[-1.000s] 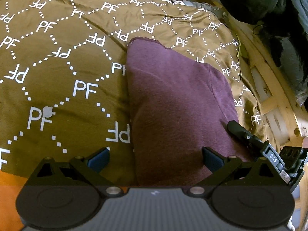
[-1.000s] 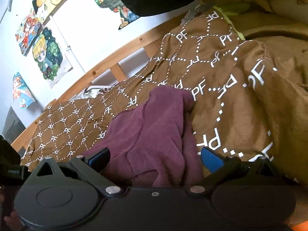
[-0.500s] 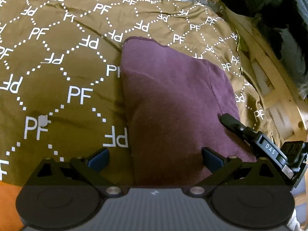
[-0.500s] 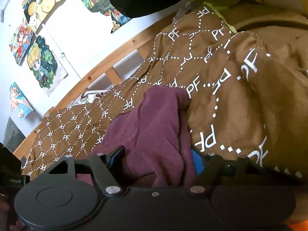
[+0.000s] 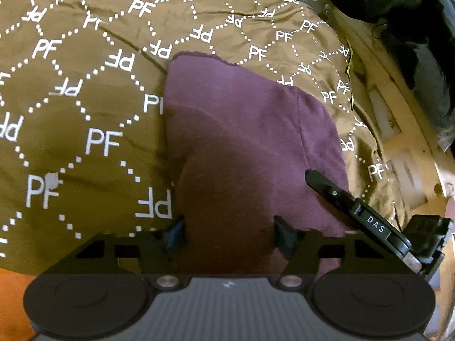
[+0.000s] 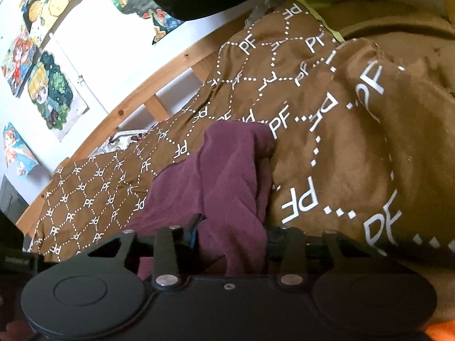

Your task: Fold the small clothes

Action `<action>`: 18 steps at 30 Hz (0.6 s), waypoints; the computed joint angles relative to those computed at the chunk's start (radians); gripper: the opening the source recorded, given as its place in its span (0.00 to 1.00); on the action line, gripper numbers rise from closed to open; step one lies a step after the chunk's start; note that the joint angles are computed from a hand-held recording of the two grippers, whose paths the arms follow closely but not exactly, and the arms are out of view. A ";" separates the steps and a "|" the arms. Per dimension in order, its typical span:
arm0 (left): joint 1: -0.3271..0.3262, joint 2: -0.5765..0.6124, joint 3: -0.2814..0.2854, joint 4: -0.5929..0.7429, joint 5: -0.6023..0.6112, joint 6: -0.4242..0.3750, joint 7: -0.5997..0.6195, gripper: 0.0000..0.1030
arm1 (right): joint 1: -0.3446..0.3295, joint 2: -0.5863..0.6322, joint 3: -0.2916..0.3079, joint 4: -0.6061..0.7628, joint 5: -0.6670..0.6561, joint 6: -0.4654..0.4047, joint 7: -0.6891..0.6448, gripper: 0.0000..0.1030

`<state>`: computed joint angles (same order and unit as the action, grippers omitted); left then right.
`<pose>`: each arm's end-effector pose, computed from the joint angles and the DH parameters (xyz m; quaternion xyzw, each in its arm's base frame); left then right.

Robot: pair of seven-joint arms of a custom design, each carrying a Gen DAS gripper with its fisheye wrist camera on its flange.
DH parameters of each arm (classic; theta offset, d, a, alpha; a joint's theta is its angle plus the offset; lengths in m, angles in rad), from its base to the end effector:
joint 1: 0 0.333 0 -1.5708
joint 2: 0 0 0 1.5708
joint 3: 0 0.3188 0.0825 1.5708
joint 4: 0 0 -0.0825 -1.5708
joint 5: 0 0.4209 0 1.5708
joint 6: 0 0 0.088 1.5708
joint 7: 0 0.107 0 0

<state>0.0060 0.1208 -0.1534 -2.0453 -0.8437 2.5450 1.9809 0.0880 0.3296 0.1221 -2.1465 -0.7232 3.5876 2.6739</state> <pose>0.6287 -0.0818 0.4021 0.6880 -0.6395 0.3399 0.0465 0.5868 0.2056 0.3445 -0.5844 0.6377 -0.0893 0.4937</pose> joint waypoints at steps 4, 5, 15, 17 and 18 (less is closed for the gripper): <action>-0.016 -0.025 0.004 -0.006 0.086 0.018 -0.054 0.46 | 0.075 -0.018 -0.050 -0.023 0.093 0.027 -0.142 0.32; -0.019 -0.032 0.004 -0.009 0.098 0.025 -0.058 0.44 | 0.095 -0.025 -0.061 -0.030 0.124 0.026 -0.186 0.31; -0.026 -0.170 0.036 -0.103 0.138 0.154 -0.012 0.40 | 0.041 -0.030 0.019 0.076 -0.059 0.019 -0.133 0.28; -0.025 -0.199 0.045 -0.133 0.165 0.206 -0.019 0.40 | 0.043 -0.006 0.036 0.130 -0.110 0.013 -0.109 0.28; -0.024 -0.210 0.051 -0.144 0.170 0.223 -0.014 0.40 | 0.059 0.008 0.034 0.153 -0.108 0.016 -0.121 0.28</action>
<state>-0.0183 -0.0891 -0.1022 -2.1897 -0.6741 2.7678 1.9671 0.1470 0.3373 0.1558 -1.9937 -0.8309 3.6032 2.5527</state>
